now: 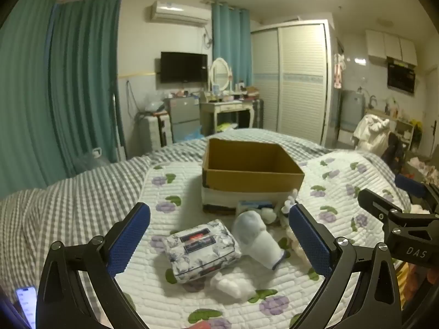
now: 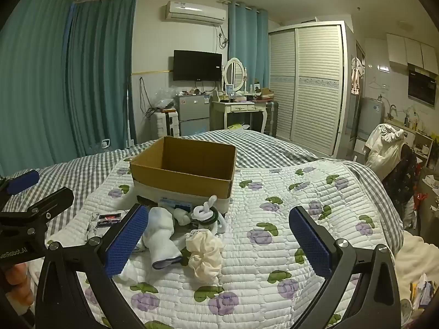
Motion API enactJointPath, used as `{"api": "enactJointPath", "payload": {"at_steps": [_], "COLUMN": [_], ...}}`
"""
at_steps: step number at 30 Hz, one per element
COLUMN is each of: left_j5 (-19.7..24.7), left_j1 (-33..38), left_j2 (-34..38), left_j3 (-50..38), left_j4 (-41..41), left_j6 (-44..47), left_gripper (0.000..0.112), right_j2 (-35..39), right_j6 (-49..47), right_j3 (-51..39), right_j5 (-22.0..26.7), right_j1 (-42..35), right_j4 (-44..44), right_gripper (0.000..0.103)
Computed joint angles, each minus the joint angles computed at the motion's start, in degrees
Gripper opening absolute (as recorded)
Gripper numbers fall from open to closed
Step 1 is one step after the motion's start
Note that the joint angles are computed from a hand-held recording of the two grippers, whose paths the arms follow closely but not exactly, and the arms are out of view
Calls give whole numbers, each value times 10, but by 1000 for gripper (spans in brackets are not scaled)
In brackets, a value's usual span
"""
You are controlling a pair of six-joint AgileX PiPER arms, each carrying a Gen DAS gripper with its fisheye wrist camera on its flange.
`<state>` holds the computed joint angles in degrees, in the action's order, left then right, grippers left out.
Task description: Organize soft objects
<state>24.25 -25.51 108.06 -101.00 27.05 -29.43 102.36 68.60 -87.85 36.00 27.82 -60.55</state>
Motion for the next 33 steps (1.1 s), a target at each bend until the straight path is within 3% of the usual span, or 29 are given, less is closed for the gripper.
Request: {"api": "enactJointPath", "payload": {"at_steps": [8, 14, 33], "left_j5": [2, 5, 3], "left_j1": [-5, 4, 5], "left_j2": [-5, 1, 1], "left_j3": [6, -7, -4], "left_j4": [27, -12, -7], "left_j6": [-28, 4, -1], "left_gripper": [103, 103, 103], "right_j2": [3, 6, 11], "right_j6": [2, 2, -8], "right_j3": [-1, -2, -5], "right_j5": [-2, -5, -5], "right_j1": [0, -2, 0], "right_j4": [-5, -3, 12], "right_gripper": [103, 103, 103]}}
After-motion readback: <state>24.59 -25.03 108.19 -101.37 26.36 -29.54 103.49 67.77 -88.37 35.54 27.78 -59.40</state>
